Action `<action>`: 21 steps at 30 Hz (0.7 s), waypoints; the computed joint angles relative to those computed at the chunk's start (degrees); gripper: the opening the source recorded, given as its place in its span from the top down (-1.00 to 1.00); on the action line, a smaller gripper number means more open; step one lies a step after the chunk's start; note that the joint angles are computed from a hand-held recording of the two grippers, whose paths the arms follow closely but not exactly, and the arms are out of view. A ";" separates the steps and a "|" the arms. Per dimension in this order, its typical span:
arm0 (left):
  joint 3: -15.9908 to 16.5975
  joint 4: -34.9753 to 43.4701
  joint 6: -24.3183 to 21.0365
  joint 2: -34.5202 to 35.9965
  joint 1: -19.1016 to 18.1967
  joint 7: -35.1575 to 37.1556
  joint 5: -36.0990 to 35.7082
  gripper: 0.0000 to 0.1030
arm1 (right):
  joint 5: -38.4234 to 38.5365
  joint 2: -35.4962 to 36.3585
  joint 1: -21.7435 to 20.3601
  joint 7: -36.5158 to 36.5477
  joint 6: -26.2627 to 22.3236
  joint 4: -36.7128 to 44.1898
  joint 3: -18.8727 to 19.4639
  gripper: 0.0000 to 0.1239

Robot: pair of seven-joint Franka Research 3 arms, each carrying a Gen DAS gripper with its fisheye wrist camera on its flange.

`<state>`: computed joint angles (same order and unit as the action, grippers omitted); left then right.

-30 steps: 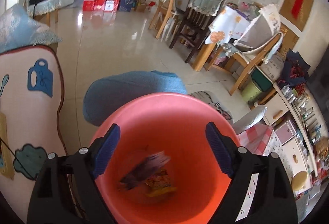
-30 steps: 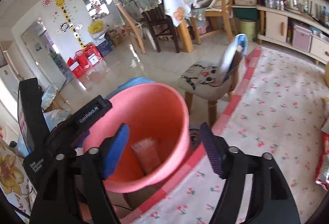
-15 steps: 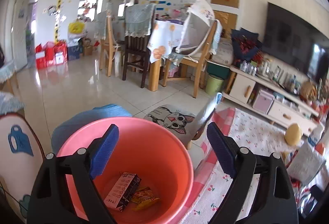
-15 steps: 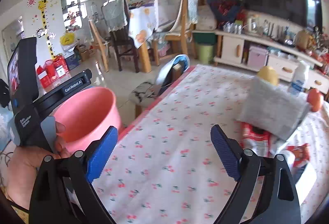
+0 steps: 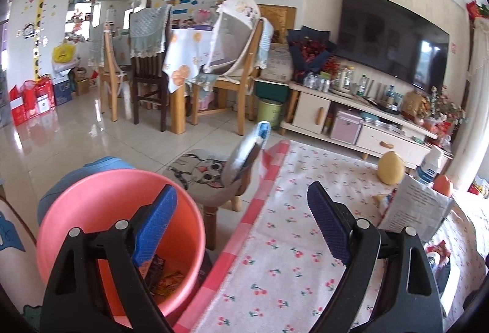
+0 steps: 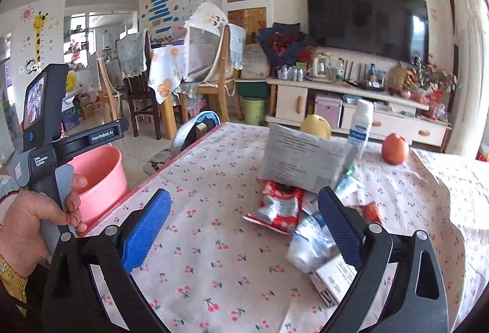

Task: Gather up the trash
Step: 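Return the left tool to the table toward the red Teh Tarik sachet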

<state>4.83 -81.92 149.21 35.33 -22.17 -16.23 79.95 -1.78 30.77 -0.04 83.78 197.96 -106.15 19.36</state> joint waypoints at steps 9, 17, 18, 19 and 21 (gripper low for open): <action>-0.71 7.98 8.25 6.41 -0.85 13.07 -3.56 -0.71 | -2.89 -3.12 -11.99 4.20 -3.42 -6.07 8.29 -0.55; -4.41 15.38 13.01 12.90 -0.30 30.37 -17.29 -0.71 | 1.92 -3.58 -18.04 4.36 -7.60 -6.57 11.77 -0.55; -5.28 16.69 12.76 13.95 -0.18 33.14 -19.38 -0.71 | 2.74 -3.50 -18.73 3.95 -7.85 -6.54 12.20 -0.55; -6.00 17.77 12.62 14.86 -0.14 35.56 -21.28 -0.71 | 3.76 -3.50 -19.00 3.67 -8.02 -6.48 12.11 -0.55; -8.05 20.48 12.44 16.99 0.24 40.92 -25.39 -0.71 | 5.90 -3.53 -19.18 3.25 -8.73 -6.22 11.56 -0.55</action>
<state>-3.22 -61.44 161.65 52.32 -21.93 24.69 54.57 4.13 27.24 -19.22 87.03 189.23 -112.38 30.92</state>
